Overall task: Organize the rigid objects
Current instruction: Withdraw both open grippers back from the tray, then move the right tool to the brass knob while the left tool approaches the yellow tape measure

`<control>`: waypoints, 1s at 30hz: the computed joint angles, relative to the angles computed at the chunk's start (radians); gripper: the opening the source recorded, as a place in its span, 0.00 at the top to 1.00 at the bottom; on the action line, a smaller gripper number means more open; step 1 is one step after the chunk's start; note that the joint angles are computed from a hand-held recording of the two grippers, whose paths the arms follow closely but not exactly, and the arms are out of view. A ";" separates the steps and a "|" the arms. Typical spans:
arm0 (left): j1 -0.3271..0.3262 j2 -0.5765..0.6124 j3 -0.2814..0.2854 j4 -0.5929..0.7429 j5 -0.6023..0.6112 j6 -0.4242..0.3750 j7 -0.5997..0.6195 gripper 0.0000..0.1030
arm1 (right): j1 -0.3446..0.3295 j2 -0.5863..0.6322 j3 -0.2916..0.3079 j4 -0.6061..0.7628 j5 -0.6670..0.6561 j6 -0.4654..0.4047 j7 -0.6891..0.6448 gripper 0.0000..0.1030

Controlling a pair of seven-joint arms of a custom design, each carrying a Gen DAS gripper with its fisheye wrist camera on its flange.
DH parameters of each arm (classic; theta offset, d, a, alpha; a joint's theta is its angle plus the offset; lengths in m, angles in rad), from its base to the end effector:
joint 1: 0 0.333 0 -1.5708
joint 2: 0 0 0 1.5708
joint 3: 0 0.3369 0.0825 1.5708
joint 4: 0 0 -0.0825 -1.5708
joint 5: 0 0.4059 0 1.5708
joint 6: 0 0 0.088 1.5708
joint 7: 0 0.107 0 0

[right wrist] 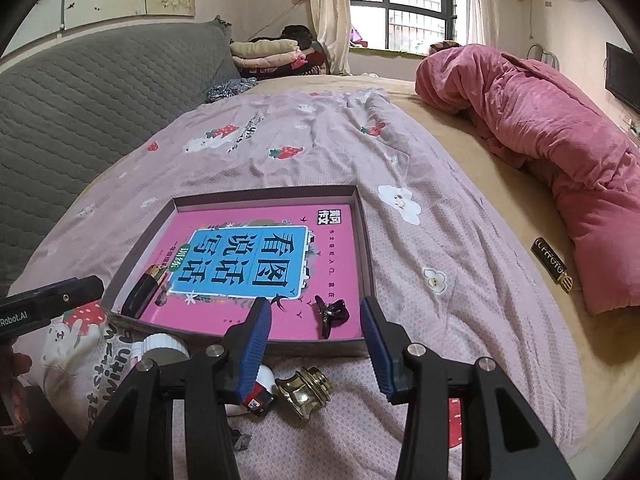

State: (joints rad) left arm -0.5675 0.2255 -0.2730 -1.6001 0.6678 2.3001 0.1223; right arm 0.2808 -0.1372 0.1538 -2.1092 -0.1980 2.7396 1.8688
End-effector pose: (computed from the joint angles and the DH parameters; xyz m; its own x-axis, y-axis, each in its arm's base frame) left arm 0.4880 -0.4966 0.5743 0.1927 -0.9406 0.2796 -0.7379 -0.3267 -0.5906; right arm 0.5204 0.2548 0.5777 0.2926 -0.9562 -0.0050 -0.6818 -0.2050 -0.7023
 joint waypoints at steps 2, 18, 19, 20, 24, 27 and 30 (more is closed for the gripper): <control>0.000 -0.005 -0.001 -0.004 -0.001 0.003 0.000 0.37 | 0.001 -0.007 -0.002 -0.003 0.008 0.002 -0.005 0.55; -0.017 -0.007 -0.016 0.003 -0.019 -0.002 0.044 0.37 | -0.001 -0.050 0.011 -0.048 0.045 0.003 -0.060 0.55; -0.018 -0.006 -0.016 0.003 -0.020 -0.002 0.044 0.37 | -0.001 -0.051 0.012 -0.049 0.047 0.001 -0.062 0.55; -0.018 -0.007 -0.017 0.001 -0.023 0.000 0.047 0.37 | 0.000 -0.052 0.012 -0.052 0.051 -0.002 -0.068 0.55; -0.022 -0.005 -0.021 -0.004 -0.032 0.001 0.062 0.37 | -0.001 -0.056 0.016 -0.060 0.053 -0.010 -0.075 0.55; -0.027 -0.004 -0.023 -0.012 -0.035 0.004 0.064 0.37 | -0.002 -0.057 0.017 -0.061 0.052 -0.017 -0.076 0.55; -0.028 -0.001 -0.028 -0.017 -0.049 0.013 0.082 0.37 | -0.003 -0.060 0.018 -0.065 0.051 -0.019 -0.073 0.55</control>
State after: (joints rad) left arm -0.5959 0.2247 -0.3008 -1.6176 0.6188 2.3127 0.2047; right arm 0.2780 -0.1974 0.1721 -2.1740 -0.1469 2.7208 1.7953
